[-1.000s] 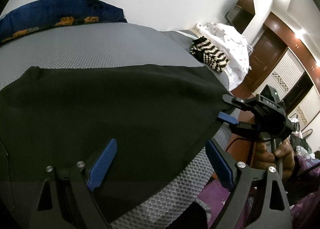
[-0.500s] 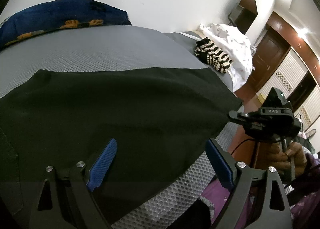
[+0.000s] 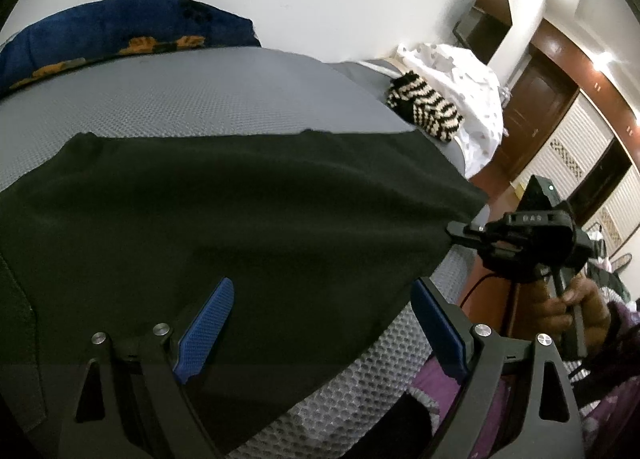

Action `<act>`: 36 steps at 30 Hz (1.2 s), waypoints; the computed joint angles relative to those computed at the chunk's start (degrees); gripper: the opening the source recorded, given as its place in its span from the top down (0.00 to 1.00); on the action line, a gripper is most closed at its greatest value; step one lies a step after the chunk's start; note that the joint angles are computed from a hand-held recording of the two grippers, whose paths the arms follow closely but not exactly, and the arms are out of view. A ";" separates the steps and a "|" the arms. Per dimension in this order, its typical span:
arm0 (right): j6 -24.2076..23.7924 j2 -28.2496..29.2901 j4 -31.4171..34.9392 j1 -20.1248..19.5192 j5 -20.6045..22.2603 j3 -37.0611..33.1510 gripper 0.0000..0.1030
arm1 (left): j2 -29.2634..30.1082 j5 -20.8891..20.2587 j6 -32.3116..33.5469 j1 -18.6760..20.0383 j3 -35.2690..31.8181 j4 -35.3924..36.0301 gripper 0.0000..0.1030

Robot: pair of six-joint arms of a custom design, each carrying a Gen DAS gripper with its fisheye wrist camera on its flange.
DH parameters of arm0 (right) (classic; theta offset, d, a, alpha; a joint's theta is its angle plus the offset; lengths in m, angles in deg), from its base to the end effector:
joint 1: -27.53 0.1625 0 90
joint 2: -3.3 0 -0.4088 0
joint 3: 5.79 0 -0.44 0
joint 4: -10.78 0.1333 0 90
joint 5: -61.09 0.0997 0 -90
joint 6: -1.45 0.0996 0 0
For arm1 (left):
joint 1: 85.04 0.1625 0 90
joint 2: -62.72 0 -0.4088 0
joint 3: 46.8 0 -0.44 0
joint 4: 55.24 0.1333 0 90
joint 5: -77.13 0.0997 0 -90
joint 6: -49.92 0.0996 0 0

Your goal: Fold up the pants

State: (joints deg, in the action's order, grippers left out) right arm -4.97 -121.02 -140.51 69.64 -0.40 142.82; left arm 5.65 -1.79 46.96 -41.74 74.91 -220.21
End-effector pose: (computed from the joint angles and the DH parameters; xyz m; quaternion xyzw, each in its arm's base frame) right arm -0.1034 -0.3372 0.3092 0.2523 0.8873 -0.3802 0.0674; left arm -0.2785 -0.4719 0.0297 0.3612 0.9232 -0.1217 0.0496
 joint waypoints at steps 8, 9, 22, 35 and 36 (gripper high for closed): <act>-10.75 -7.53 7.24 3.18 -10.08 -7.21 0.87 | -0.52 -0.73 4.21 -0.95 0.27 0.38 0.13; -12.49 -6.15 5.43 3.96 -11.51 -9.08 0.87 | 0.01 -0.48 4.57 -1.12 -0.03 0.55 0.13; -29.64 21.11 -8.44 13.91 -30.02 -28.09 0.70 | 2.48 1.17 2.21 -1.73 -1.76 3.45 0.13; -34.31 28.25 -17.35 18.38 -42.43 -30.79 1.00 | 2.37 2.24 1.81 -2.23 -2.00 5.12 0.13; -34.41 28.43 -18.50 18.63 -43.25 -30.74 1.00 | 2.39 2.25 1.84 -2.23 -2.07 5.26 0.13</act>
